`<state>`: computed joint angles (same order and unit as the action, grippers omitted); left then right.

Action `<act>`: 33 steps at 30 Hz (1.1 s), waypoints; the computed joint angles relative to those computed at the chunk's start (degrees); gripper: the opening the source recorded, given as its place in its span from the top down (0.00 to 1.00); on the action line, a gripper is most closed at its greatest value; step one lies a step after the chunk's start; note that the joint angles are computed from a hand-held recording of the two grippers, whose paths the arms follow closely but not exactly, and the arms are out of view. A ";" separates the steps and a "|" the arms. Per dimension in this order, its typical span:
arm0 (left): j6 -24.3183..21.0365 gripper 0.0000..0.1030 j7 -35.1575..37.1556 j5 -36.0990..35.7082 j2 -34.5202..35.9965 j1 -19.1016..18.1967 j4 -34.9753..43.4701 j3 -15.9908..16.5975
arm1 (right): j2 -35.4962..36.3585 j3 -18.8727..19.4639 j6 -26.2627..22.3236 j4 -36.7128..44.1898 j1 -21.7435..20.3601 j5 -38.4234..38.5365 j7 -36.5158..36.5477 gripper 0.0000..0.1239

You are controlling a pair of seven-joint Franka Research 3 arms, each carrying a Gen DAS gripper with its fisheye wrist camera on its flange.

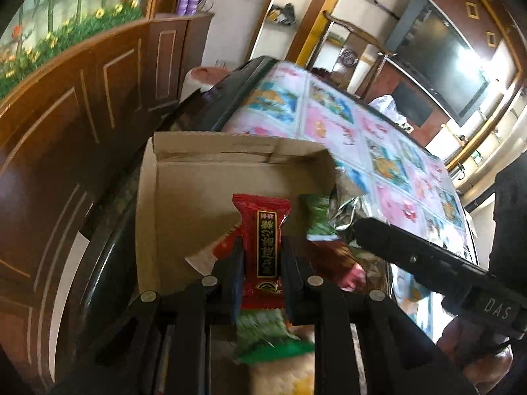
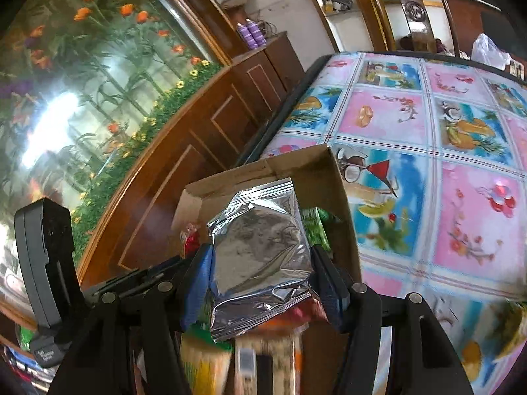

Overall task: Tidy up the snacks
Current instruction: 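Carry both snacks into the cardboard box and open both grippers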

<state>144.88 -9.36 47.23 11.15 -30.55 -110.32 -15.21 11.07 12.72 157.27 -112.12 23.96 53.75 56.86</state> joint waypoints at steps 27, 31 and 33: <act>2.54 0.59 -4.28 2.02 -1.62 0.73 -3.15 0.34 | 2.76 2.52 -1.56 2.61 -1.95 0.20 0.78 0.47; 1.82 0.59 -5.78 3.44 -2.27 0.22 -2.97 -0.36 | -0.62 1.88 -2.61 -0.59 -2.20 6.51 -4.21 0.47; 1.05 0.57 -5.89 3.90 -2.30 -0.16 -2.35 -0.78 | -2.90 1.15 -3.33 -2.93 -2.31 10.41 -7.53 0.47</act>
